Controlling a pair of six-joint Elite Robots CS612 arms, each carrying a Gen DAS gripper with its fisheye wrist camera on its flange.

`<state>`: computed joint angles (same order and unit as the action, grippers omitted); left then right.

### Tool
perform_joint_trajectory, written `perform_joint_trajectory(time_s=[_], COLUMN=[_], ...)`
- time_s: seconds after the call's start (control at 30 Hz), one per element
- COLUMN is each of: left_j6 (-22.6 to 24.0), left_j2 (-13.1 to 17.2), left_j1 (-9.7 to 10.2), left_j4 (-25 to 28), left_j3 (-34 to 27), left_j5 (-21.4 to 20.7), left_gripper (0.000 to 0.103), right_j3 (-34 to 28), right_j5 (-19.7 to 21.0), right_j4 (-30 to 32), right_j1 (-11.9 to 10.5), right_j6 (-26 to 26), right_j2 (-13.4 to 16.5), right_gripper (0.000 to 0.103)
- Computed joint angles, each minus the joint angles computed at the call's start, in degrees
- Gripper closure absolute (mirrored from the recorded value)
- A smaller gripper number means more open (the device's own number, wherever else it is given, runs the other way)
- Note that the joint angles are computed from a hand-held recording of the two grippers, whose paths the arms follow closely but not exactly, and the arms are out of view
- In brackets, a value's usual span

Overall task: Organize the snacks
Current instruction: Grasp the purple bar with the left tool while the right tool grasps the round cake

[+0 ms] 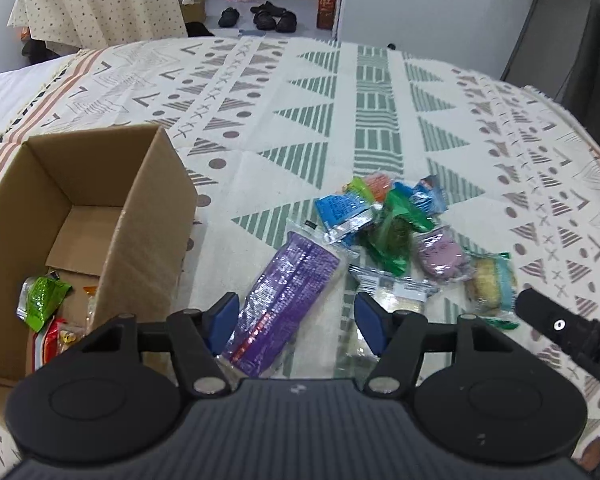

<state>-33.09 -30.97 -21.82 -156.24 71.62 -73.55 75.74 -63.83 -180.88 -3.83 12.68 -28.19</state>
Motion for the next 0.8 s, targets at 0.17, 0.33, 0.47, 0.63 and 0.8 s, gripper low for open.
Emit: perform_joint_trajectory(time_s=[0.17, 0.33, 0.47, 0.63, 0.8], left_j6=[-0.2, -1.5, -2.9, -4.9, -9.9], left_j2=[1.6, 3.1, 4.0, 4.6, 4.6], left_j1=[0.35, 0.42, 0.47, 0.71, 0.78], left_j4=[3.2, 7.2, 9.1, 11.0, 12.5], left_j3=[-2.7, -5.4, -6.8, -8.1, -8.4], left_j5=[0.0, 0.9, 1.1, 0.6, 0.2], left_gripper=[0.040, 0.040, 0.040, 0.040, 0.044], right_j3=[-2.5, -4.9, -7.1, -9.0, -10.0], right_j5=[0.2, -0.1, 0.3, -0.3, -1.7], right_j4=[2.1, 4.7, 6.8, 8.9, 11.6], right_j1=[0.1, 0.2, 0.1, 0.3, 0.8], right_j6=[-0.5, -0.7, 0.3, -0.6, -3.5], right_j2=[1.2, 2.5, 3.7, 4.7, 5.0], right_gripper=[0.023, 0.023, 0.023, 0.023, 0.023])
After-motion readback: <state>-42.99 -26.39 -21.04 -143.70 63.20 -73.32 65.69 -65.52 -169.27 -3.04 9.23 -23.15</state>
